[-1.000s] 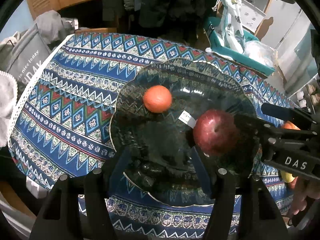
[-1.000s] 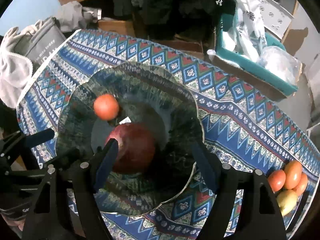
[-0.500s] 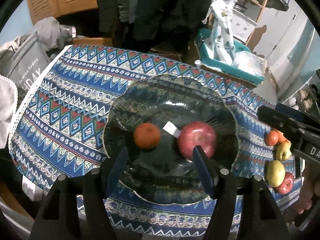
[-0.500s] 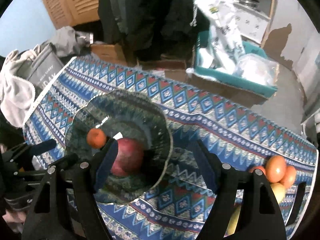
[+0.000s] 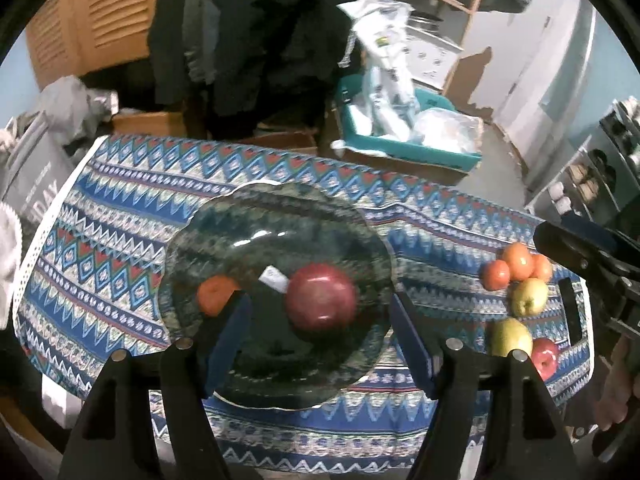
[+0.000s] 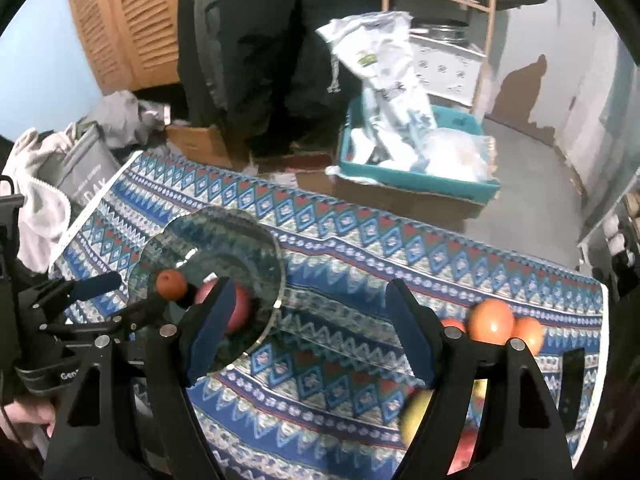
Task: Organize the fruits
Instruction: 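Move both open grippers back to the fruit cluster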
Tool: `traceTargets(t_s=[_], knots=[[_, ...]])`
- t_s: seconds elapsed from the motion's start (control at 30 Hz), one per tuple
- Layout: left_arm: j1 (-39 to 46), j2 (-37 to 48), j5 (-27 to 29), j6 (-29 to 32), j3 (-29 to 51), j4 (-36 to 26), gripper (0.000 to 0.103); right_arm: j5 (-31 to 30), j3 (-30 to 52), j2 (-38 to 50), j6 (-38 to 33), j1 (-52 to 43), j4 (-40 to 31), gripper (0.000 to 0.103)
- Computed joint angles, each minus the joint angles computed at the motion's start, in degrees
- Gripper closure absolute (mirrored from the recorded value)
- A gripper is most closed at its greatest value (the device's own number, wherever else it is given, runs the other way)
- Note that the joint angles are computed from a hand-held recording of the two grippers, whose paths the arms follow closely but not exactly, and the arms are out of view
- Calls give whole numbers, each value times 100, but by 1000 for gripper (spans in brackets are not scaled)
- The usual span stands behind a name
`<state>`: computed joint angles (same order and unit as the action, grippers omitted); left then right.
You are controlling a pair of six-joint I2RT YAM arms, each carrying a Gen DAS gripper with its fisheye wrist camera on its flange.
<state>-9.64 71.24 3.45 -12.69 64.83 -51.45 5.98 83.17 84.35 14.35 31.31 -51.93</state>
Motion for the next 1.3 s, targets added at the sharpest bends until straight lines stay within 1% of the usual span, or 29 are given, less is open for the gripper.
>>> traceTargets(t_s=[0.27, 0.37, 0.4, 0.73, 0.87, 1.07, 1.3], knots=[[-858, 31, -285, -336, 411, -140, 30, -65, -587, -1037, -156, -591, -61, 25], [-1091, 28, -365, -415, 534, -182, 25, -110, -710, -1319, -277, -833, -155, 25], [-1224, 28, -429, -458, 582, -176, 25, -120, -750, -1403, -313, -910, -185, 25], [-2006, 310, -762, -734, 968, -259, 24, -511, -1238, -2251, -827, -2038, -355, 25], [-2260, 443, -835, -836, 1081, -266, 24, -741, -1333, -2436, -1102, -2595, -395, 25], [-2568, 646, -911, -944, 1275, -285, 24, -1241, -1469, -2573, -1488, -3505, -445, 25], [-2788, 819, -930, -1035, 1463, -294, 24, -1593, -1587, -2665, -1805, -4216, -471, 25]])
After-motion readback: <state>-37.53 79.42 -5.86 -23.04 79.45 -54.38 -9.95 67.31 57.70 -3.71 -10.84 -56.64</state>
